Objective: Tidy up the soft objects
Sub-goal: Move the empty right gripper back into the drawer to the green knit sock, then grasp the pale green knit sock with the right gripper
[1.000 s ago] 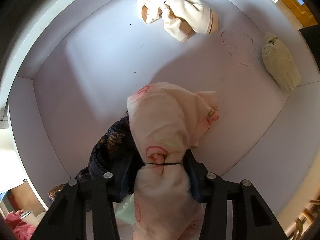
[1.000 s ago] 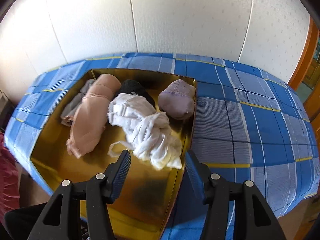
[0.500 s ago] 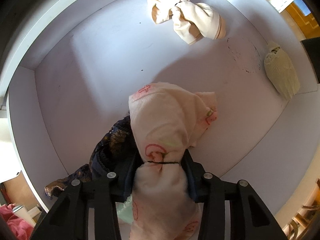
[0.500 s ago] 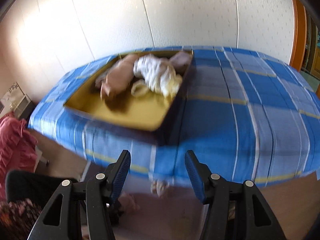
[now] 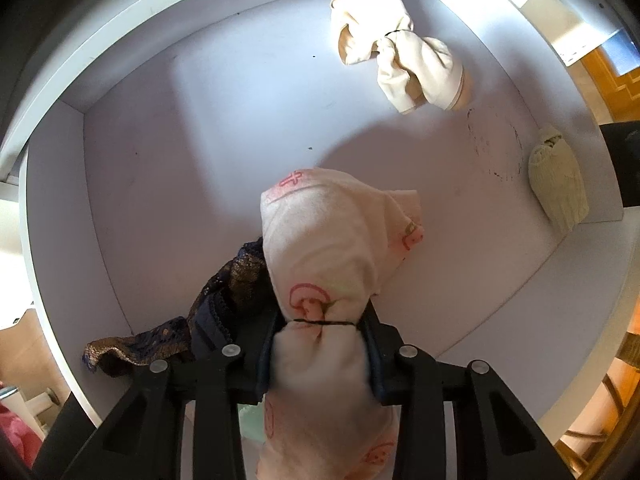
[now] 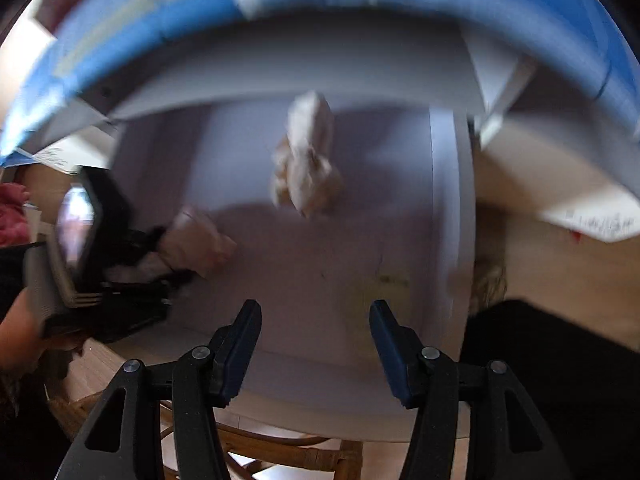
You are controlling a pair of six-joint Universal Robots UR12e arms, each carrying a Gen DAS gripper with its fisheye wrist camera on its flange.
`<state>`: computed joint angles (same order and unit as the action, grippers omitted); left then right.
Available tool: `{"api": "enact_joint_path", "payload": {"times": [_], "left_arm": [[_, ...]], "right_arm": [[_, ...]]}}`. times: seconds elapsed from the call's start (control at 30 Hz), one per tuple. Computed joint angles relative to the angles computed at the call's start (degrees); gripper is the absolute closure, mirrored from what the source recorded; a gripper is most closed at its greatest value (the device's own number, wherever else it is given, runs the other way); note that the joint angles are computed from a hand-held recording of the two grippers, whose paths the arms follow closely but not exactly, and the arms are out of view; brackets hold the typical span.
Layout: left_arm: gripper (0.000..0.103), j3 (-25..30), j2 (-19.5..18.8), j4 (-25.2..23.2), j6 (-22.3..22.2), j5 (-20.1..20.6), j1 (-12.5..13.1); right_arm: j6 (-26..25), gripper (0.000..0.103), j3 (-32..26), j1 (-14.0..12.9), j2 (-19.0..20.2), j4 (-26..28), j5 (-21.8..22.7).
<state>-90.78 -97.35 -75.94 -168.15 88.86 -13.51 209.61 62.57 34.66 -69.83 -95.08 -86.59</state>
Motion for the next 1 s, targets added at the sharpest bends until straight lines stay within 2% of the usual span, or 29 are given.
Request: {"api": "enact_joint_path", "payload": {"times": [0.1, 0.2, 0.37, 0.5, 0.7, 0.9, 1.0], "left_arm": [[0.065, 0.0, -0.3, 0.3, -0.5, -0.3, 0.0], [0.065, 0.0, -0.1, 0.2, -1.2, -0.7, 0.0], [0.066, 0.1, 0.4, 0.1, -1.6, -1.4, 0.4], [0.066, 0.0, 0.8, 0.6, -2.4, -1.9, 0.7], [0.066, -0.7, 2.2, 1.9, -3.7, -3.5, 1.6], [0.066, -1.6, 3.8, 3.2, -5.2, -4.9, 2.5], [0.066, -2.2, 4.7, 4.2, -5.3, -6.1, 2.9]], "right_arm": [[3.5, 0.046, 0.6, -0.6, 0.5, 2.0, 0.9], [4.5, 0.046, 0.8, -0.6, 1.1, 4.3, 0.5], [4.0, 0.046, -0.4, -0.5, 3.0, 9.0, -1.5], [2.7, 0.042, -1.6, 0.1, 4.2, 12.7, -5.6], [3.1, 0.040, -1.5, -0.1, 4.6, 14.7, -7.5], [0.9, 0.040, -1.7, -0.1, 5.2, 15.4, -7.8], [0.1, 0.048, -0.8, -0.4, 5.0, 15.7, -4.3]]}}
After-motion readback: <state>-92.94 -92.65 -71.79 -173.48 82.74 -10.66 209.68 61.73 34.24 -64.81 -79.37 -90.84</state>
